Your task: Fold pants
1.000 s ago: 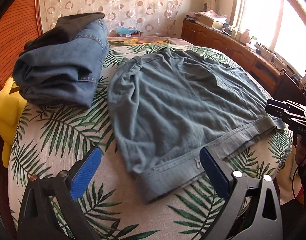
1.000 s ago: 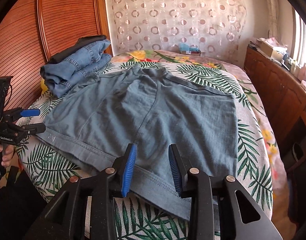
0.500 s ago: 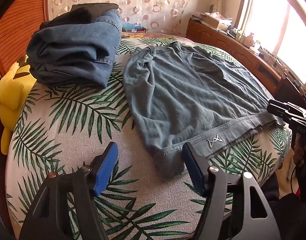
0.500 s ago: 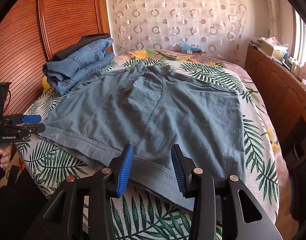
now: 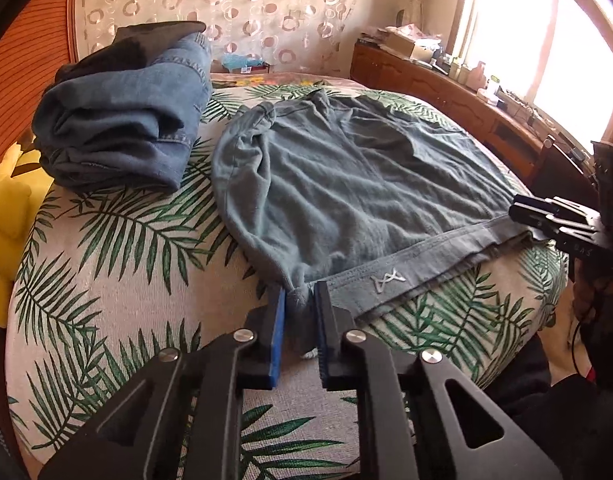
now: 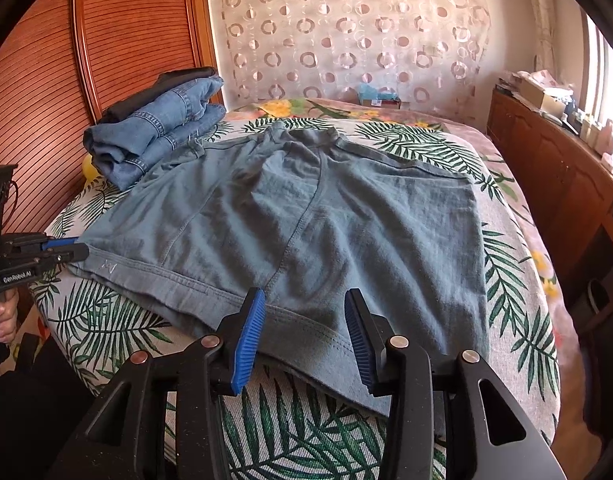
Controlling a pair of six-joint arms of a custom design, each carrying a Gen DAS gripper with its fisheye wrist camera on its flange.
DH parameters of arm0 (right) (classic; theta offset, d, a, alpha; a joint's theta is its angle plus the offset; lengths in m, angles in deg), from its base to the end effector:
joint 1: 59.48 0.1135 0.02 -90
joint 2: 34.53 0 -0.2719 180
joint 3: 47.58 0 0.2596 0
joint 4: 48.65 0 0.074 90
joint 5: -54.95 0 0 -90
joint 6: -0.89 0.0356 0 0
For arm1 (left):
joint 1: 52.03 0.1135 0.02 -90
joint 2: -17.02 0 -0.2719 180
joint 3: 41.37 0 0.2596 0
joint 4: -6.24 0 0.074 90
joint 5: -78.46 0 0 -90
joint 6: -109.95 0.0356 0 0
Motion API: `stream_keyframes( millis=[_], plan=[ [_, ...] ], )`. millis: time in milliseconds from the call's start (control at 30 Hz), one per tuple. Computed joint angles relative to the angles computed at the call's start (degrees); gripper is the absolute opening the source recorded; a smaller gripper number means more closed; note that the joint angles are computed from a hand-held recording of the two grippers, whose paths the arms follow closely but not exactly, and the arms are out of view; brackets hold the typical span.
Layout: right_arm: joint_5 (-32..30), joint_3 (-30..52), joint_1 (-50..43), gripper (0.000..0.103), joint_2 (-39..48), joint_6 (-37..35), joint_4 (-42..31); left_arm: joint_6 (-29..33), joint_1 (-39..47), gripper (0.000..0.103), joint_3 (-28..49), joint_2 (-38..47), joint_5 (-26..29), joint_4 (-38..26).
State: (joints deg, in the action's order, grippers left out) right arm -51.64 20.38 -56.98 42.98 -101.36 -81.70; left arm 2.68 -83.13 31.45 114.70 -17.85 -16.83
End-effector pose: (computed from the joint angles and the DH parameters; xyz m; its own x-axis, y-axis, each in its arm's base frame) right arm 0.2961 0.0231 0.2627 -0.6074 -0.2301 -0.7603 -0.3895 0.9204 0.0327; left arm 0.3147 -0.1853 0.1926 -0.7407 0.1022 -0.6641 0.2413 0.9629 -0.1210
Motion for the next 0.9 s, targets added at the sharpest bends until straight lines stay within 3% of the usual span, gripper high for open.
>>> stream_keyframes(
  millis=[333,900],
  plan=[
    [-1.15,-0.79,-2.15,0.049,-1.22,0.34,-0.05,4.50,-3.33,0.008,10.63,3.25,-0.10,-3.98],
    [-4.14,-3.92,-10.10,0.050,-6.71,-1.39,-0.93,11.57,-9.89,0.008,48.86,25.18,4.83,-18.88]
  ],
)
